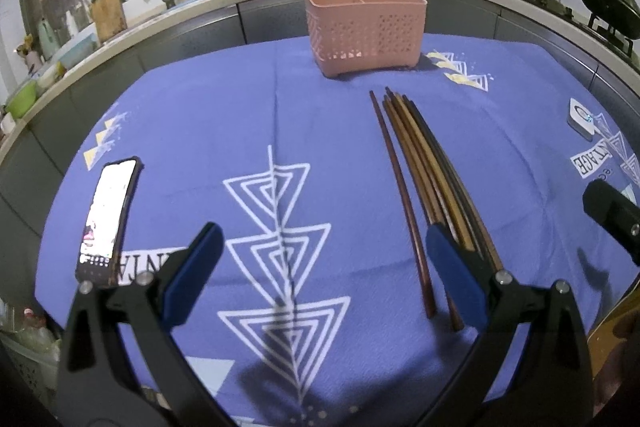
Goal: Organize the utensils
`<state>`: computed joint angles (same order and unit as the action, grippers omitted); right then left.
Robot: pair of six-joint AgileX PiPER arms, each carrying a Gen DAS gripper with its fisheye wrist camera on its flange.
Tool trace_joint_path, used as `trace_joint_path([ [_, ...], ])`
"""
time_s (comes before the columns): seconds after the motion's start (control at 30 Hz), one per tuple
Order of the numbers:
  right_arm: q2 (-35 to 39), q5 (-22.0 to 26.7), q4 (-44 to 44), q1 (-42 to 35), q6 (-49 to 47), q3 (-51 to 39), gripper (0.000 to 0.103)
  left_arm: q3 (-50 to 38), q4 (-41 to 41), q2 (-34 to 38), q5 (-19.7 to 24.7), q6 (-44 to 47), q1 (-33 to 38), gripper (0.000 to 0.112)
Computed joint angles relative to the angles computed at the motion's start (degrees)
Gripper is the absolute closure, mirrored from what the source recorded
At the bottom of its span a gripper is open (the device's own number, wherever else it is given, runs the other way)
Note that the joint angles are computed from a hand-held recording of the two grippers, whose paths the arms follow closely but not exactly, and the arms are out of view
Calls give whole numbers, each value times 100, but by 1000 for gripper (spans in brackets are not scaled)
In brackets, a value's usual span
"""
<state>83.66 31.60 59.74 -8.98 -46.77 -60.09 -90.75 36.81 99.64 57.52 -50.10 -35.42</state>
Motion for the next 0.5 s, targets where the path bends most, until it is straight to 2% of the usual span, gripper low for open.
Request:
trace_joint_path([
  [0.23,-2,-1,24,-22,-15,3,3,86,-131,-20,-94,55,59,15],
  [0.37,-63,-178,43,-9,-165,-3,4,151,-302,-57,-257,206,136,16],
  [0.43,-52,-324,-448,142,-120,-109,16,130,-470,-65,-373,387,267,24],
  [0.5,138,-132,-1352,342,168,-391,47,60,-879,-37,-517,686,481,34],
])
